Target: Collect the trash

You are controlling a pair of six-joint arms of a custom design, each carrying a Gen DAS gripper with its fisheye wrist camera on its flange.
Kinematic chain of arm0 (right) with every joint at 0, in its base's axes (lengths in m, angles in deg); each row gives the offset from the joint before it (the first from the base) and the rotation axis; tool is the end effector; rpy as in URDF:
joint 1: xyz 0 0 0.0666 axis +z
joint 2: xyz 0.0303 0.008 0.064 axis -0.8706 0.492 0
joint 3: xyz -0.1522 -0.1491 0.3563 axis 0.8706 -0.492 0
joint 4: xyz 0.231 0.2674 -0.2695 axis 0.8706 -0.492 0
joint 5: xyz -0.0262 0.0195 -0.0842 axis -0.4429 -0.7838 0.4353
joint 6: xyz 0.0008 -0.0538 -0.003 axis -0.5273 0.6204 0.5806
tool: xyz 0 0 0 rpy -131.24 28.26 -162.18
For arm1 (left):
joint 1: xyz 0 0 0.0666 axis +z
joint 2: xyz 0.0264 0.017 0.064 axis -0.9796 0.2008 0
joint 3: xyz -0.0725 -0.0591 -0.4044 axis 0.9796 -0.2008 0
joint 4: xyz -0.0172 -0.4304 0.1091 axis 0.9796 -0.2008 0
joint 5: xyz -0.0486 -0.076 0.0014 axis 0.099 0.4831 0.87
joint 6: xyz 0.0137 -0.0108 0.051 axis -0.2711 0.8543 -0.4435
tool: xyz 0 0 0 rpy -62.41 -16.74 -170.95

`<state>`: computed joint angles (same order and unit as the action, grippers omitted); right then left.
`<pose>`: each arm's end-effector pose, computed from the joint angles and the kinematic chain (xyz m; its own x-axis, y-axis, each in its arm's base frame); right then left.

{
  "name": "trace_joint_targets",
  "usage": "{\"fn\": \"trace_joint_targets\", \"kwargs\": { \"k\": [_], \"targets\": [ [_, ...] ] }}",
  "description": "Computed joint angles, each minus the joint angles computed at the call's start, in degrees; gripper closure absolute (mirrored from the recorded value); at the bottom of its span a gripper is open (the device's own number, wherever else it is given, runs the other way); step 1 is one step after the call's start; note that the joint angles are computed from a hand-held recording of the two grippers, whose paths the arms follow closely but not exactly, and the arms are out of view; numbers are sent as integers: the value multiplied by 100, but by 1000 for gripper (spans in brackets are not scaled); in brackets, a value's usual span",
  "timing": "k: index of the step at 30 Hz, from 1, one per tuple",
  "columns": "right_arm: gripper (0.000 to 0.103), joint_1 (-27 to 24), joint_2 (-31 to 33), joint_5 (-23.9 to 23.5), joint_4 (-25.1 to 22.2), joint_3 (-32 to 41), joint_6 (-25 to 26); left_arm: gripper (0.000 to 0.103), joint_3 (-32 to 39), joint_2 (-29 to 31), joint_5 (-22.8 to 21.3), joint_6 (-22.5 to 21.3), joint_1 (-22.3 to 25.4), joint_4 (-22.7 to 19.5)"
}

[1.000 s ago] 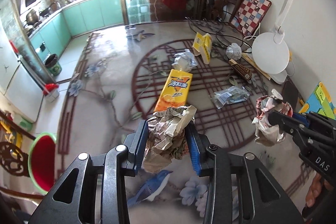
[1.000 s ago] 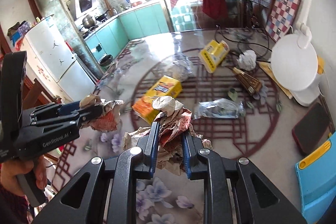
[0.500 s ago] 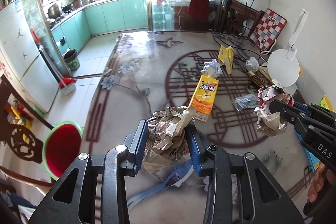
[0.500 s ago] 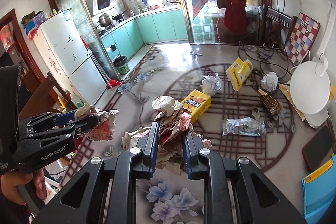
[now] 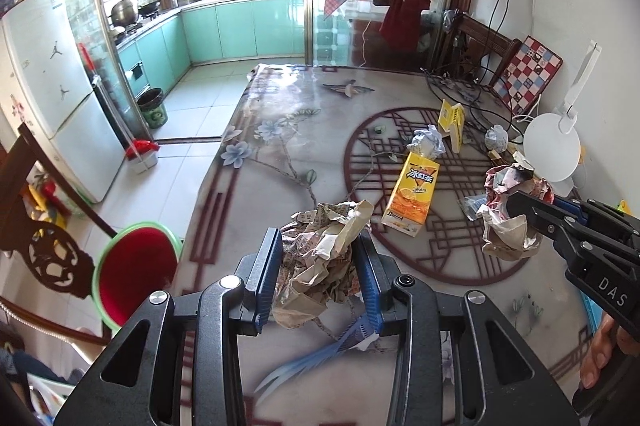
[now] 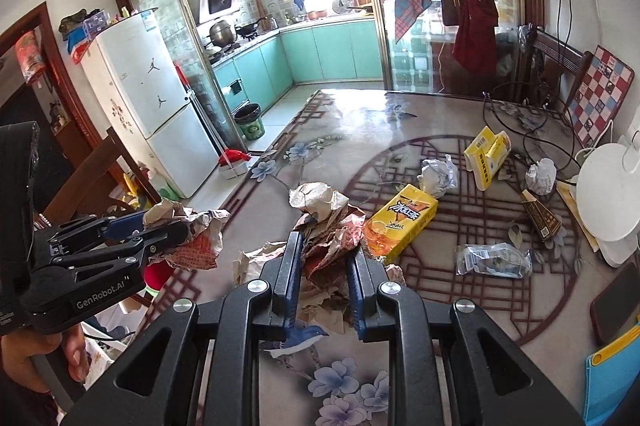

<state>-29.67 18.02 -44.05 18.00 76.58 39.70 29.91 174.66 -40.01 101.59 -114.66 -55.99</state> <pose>0.3735 0.2185 0.6184 -0.6880 0.1362 -0.7128 -0.1343 0.9414 0.3094 0.4368 -0.3102 0.6127 -0.7217 0.1892 -0.6659 0.2544 0.9671 -0.0010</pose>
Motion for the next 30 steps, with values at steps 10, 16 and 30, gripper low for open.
{"fn": "trace_joint_targets", "kwargs": {
  "k": [10, 16, 30],
  "targets": [
    [84, 175, 313, 59, -15, 282, -16, 68, -130, -128, -3, -52, 264, 8],
    [84, 376, 668, 190, -131, 664, -70, 68, -275, -295, 89, -168, 568, 119],
    [84, 892, 1710, 550, -525, 1807, -407, 68, -596, -551, 716, -603, 1456, 276]
  ]
}}
